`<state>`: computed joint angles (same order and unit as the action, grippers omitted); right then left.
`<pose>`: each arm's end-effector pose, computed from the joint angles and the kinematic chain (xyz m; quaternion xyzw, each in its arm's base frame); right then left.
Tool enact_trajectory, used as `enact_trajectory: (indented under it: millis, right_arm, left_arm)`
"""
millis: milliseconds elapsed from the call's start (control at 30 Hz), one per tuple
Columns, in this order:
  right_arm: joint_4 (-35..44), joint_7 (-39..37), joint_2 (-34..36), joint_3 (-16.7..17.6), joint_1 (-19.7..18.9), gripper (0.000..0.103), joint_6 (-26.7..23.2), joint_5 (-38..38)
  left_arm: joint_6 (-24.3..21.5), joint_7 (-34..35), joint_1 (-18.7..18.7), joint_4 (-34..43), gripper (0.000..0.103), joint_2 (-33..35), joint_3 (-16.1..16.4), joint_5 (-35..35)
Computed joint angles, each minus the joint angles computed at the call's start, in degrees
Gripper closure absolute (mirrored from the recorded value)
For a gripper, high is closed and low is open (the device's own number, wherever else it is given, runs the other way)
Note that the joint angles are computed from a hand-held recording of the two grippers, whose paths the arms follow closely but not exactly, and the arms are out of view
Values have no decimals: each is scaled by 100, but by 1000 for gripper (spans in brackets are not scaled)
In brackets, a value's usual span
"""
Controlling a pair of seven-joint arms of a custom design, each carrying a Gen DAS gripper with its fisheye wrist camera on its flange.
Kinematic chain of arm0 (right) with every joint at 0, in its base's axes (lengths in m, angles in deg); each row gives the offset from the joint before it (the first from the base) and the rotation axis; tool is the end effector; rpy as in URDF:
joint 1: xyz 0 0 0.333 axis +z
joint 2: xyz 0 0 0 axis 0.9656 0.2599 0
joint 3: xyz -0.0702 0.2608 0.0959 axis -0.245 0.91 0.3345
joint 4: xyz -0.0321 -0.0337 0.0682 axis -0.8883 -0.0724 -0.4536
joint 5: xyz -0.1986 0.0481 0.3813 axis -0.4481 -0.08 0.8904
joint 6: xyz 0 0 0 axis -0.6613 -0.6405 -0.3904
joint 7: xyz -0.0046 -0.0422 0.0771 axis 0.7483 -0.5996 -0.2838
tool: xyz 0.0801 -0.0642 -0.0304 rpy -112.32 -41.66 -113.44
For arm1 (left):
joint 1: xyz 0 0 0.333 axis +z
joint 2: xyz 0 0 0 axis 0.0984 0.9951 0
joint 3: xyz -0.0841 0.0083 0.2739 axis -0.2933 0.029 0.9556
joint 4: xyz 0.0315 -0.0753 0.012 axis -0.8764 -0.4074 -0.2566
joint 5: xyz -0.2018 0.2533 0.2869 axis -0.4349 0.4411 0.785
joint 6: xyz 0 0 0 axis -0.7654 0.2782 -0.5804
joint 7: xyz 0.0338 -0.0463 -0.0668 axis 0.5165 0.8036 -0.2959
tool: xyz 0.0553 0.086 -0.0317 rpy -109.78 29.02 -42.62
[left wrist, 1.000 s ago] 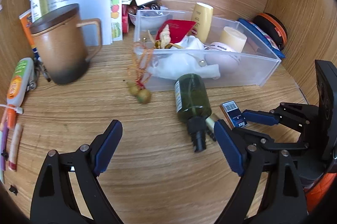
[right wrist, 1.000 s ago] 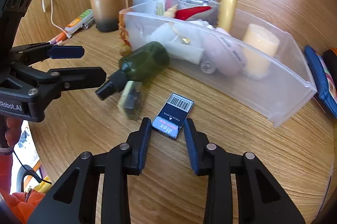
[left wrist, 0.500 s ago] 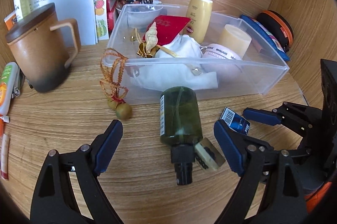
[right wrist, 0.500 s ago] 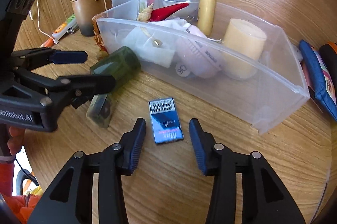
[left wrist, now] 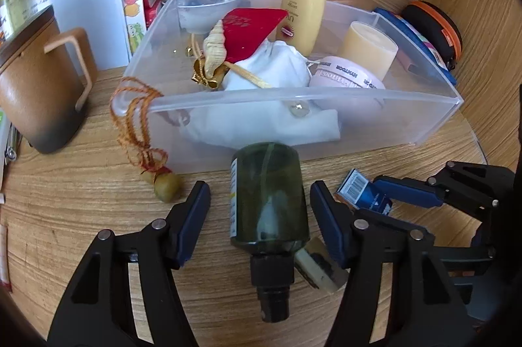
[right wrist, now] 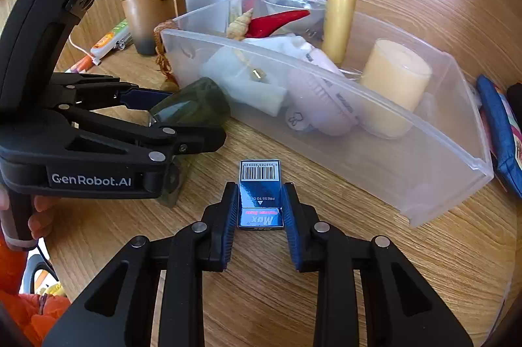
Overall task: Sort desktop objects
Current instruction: 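Grasp the dark green bottle with the left tool while the right lifts the blue package, then carry the green bottle and blue package with both tools over the box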
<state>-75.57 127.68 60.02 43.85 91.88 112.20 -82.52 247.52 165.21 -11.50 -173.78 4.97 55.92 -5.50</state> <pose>0.4022 0.3063 0.3246 -0.7576 0.5648 -0.1988 0.2597 0.4760 -0.1445 0.3266 -0.4768 0.8219 -0.2969 0.0951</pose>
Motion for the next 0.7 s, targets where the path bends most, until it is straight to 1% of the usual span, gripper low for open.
enact_trajectory:
  millis: [33, 67, 100, 133, 200, 333, 467, 600, 700]
  right_arm:
    - [-13, 51, -23, 11, -17, 78, -4, -36]
    - [-43, 115, -65, 27, -37, 78, -4, -81]
    - [-66, 130, -95, 31, -40, 78, -4, -83]
    - [-112, 184, -157, 46, -58, 78, 1, -104]
    - [-204, 187, -282, 64, -65, 78, 11, -41]
    - [-407, 241, -600, 183, -177, 78, 19, 47]
    - [-582, 171, -935, 327, -285, 78, -3, 211]
    - [-718, 81, -1242, 489, -389, 78, -23, 397]
    - [-749, 46, -1403, 649, -486, 78, -67, 489]
  left_arm:
    - [44, 4, -3, -6, 47, 7, -22, 34]
    - [73, 10, -7, -3, 51, 22, -31, 61]
    - [112, 18, -14, 5, 60, 42, -39, 80]
    - [139, -9, -10, 24, 62, 69, -53, 127]
    - [105, -4, -16, 48, 62, 85, -37, 125]
    - [208, 108, -70, -7, 62, 36, -23, 2]
    - [247, 371, -189, -161, 62, -247, 83, -281]
    - [402, 460, -340, -324, 62, -499, 154, -363]
    - [456, 545, -485, -421, 62, -659, 295, -413]
